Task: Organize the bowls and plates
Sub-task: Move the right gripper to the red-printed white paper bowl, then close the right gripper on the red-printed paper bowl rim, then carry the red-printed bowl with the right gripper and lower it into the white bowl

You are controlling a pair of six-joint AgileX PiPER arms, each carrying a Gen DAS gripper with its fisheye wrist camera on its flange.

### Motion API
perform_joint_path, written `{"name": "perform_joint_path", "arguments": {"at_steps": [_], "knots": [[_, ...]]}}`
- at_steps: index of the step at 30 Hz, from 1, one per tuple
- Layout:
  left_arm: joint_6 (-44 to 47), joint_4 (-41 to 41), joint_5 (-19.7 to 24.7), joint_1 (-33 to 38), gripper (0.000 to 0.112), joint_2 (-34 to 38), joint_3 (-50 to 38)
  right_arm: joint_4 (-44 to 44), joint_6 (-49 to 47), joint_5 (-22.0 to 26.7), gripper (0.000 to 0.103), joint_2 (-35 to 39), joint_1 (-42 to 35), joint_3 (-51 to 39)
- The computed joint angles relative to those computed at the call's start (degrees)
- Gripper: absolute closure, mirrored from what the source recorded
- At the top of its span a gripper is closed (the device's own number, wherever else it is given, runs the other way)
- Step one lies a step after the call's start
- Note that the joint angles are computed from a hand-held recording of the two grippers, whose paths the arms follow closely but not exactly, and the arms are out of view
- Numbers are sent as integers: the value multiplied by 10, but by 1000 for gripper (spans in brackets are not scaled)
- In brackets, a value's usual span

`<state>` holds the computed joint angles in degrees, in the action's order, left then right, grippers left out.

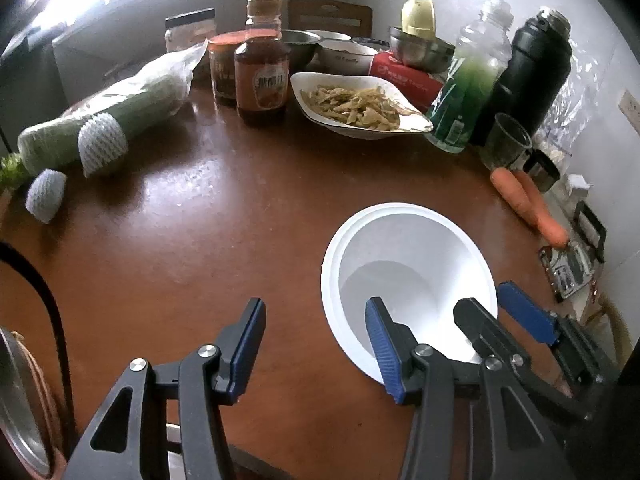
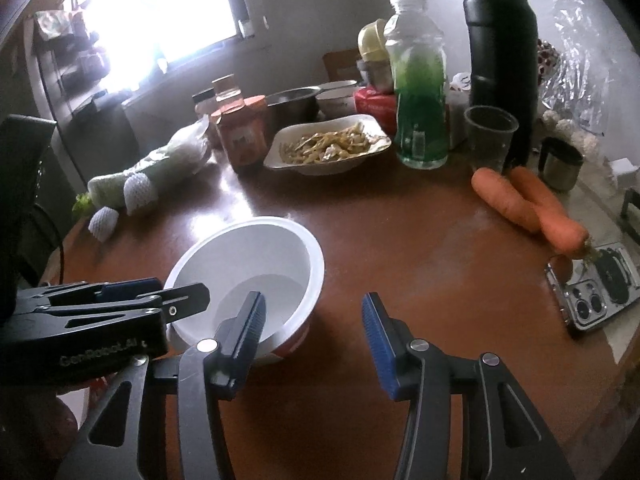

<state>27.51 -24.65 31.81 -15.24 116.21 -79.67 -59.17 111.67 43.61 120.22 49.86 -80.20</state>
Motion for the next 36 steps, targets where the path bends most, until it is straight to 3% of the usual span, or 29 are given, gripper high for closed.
{"name": "perform_joint_path", "arguments": {"at_steps": [5, 10, 16, 36], "knots": [[39, -47, 23, 11, 63, 12, -9, -11, 6, -16, 62, -1, -3, 5], [70, -78, 41, 16, 77, 15, -12, -9, -5, -33, 74, 2, -3, -2], [98, -96, 32, 18, 85, -1, 4, 11, -38, -17, 79, 13, 4, -32], [211, -179, 5, 80, 86, -119, 110, 19, -94, 61, 80, 26, 59, -129]]}}
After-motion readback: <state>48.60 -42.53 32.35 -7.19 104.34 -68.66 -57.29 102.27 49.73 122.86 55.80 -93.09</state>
